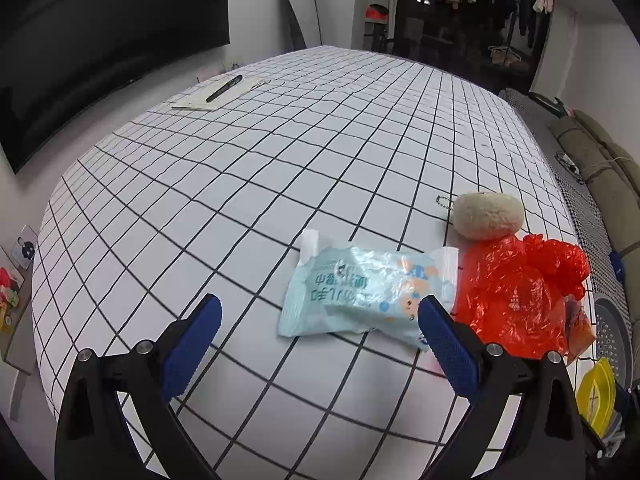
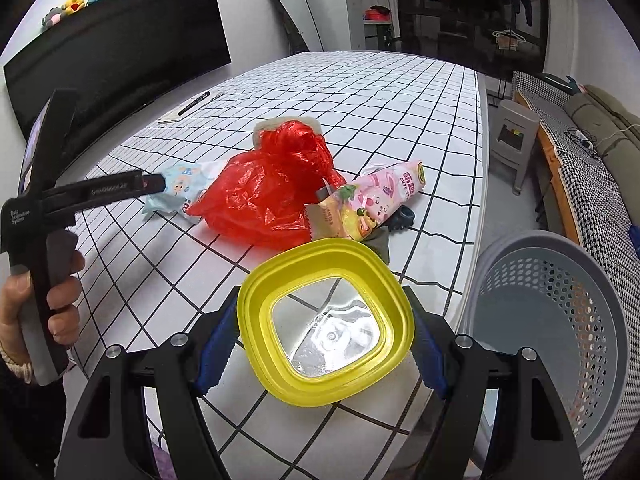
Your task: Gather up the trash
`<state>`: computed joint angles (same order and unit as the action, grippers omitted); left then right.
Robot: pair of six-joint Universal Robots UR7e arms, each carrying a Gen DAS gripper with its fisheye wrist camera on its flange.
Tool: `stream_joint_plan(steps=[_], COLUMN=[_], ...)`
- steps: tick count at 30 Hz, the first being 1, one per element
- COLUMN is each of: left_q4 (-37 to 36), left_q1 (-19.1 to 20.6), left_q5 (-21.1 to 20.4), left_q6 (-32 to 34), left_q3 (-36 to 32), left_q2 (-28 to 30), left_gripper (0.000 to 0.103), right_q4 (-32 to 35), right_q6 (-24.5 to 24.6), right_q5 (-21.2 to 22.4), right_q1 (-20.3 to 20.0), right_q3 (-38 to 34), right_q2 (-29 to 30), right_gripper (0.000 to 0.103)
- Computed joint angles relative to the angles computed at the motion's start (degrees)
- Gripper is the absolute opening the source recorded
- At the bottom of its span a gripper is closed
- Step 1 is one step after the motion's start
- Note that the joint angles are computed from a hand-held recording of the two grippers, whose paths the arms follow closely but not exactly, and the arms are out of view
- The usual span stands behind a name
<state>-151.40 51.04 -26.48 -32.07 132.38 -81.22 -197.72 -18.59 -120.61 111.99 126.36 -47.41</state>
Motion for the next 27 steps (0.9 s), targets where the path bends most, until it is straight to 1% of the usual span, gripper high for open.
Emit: stream_joint_plan(steps=[4,8,12,17,20,22,23,24,27], left_q4=[-2.0,-0.1,2.4,10.0,11.7,11.2,9.6,8.1,2.1], left_q1=[1.3,2.0,2.0,2.1,2.1,1.9,1.9,1.9,2.2], left_q5=[-2.3,-3.1,-2.1,0.2,1.2,1.6,1.5,1.0,-1.7], left_q6=[2.3,1.9,-0.4,-6.3,-7.3,-6.0,-4.1,-2.0,7.4], left_q3=[-2.3,-2.7,-1.1,1.0,2.1,2.5,2.7,2.8,2.7], left_q2=[3.1,3.8,1.7,-3.3,-5.5,-6.1,-6.2,-6.2,-6.1], left_gripper=[0.097,0.097,0.097,0.097,0.097,0.097,0.097,0.097,0.097], right_q4=[0.0,-0.2,0.0,0.1,0.2,0.3,0.4,0.4,0.6], right_q6=[0.0,0.2,0.3,0.1,0.1,0.0,-0.2,-0.2,-0.1], right_q5=[-0.2,-0.4,-0.2,0.4,0.7,0.8,0.8,0.7,0.7], right_q1=[0.0,-0.1,-0.3,-0.2,-0.1,-0.1,0.0,0.0,0.2], right_q3=[-0.2,-0.3,-0.3,-0.3,-0.3,-0.3,-0.4,-0.4,-0.5], right_q2=[0.1,0.1,0.0,0.3,0.6,0.6,0.6,0.5,0.4], right_gripper=[0.073,0.073,0.073,0.073,0.073,0.073,0.073,0.073,0.073])
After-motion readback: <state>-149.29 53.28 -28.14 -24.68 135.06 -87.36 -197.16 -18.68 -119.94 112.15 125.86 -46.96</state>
